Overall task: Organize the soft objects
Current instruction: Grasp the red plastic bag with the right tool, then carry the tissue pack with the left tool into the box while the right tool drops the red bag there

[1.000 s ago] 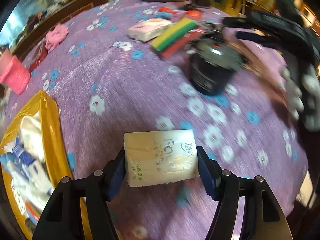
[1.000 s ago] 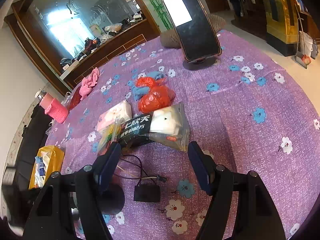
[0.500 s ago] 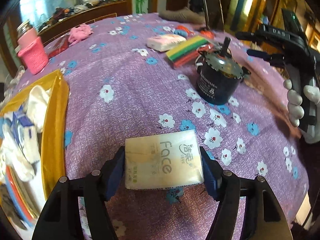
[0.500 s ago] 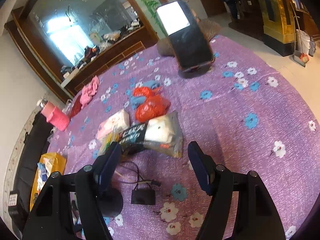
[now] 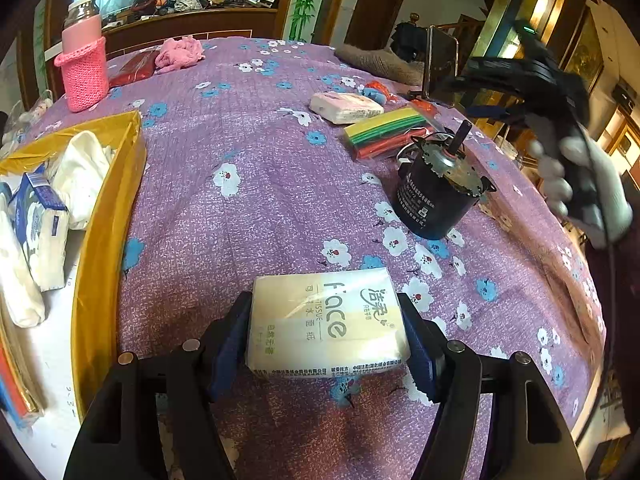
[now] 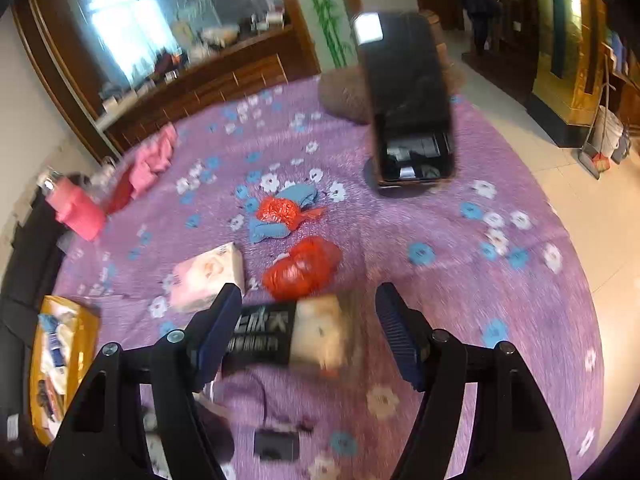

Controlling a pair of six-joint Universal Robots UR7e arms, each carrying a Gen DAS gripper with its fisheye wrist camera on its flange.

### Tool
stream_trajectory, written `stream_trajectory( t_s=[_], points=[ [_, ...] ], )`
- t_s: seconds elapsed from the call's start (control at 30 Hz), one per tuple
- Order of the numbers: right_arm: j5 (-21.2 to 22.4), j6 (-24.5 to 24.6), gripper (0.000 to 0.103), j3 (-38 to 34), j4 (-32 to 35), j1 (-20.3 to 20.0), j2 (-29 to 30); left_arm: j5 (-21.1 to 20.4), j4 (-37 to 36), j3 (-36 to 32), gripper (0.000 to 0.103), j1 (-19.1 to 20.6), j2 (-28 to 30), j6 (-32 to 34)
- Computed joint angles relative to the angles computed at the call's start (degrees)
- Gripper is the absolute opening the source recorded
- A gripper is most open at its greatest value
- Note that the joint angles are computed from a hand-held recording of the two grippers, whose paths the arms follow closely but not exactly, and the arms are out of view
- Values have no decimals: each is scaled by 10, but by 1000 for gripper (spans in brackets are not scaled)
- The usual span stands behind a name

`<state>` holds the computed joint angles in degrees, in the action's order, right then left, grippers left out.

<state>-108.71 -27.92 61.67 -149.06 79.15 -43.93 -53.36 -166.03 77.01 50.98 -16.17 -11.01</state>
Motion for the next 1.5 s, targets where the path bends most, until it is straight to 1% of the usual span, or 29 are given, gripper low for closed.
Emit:
stream_trajectory(
  t_s=[0.1,0.17,0.2,0.23,0.27,0.3,0.33,0.43,0.57,0.7,0.87,0.97,1.07,1.13,1.23,1.37,1.5],
  points=[
    [-40,11,68,-82,66,9,55,4,8,-6,75,-2,4,-2],
    [-73,14,68,-126,91,13,88,19,17,-15,75,-6,10,-11],
    [-90,13,68,-143,100,16,102,27,21,-18,72,-8,14,-15],
    [-107,13,63,-158,106,17,116,37,25,-23,66,-11,17,-21],
    [-117,14,54,-168,110,18,125,54,29,-26,62,-15,21,-30],
    [-122,17,39,-171,114,17,128,54,24,-24,61,-16,21,-33],
    [-119,24,39,-169,118,15,127,44,10,-17,61,-14,18,-35],
    [-91,20,38,-122,73,12,97,34,-15,3,61,-13,7,-48],
    [-60,6,38,-45,4,18,40,17,-58,44,61,-14,-16,-69],
    [-27,-3,39,23,-22,26,-13,27,-110,90,61,-25,-41,-78],
    [14,-34,39,132,-42,43,-78,64,-181,173,62,-46,-87,-104],
    [35,-53,39,185,-44,55,-100,113,-210,231,62,-62,-119,-131],
    [53,-72,39,235,-41,67,-115,156,-215,284,62,-69,-148,-171],
    [63,-82,39,261,-33,77,-117,180,-212,318,62,-71,-166,-205],
    [73,-98,39,296,-26,93,-114,201,-199,362,62,-71,-192,-258],
    [71,-120,39,328,-28,113,-101,230,-179,403,62,-75,-222,-318],
    [70,-137,40,350,-25,127,-88,248,-171,427,62,-71,-247,-344]
  ],
)
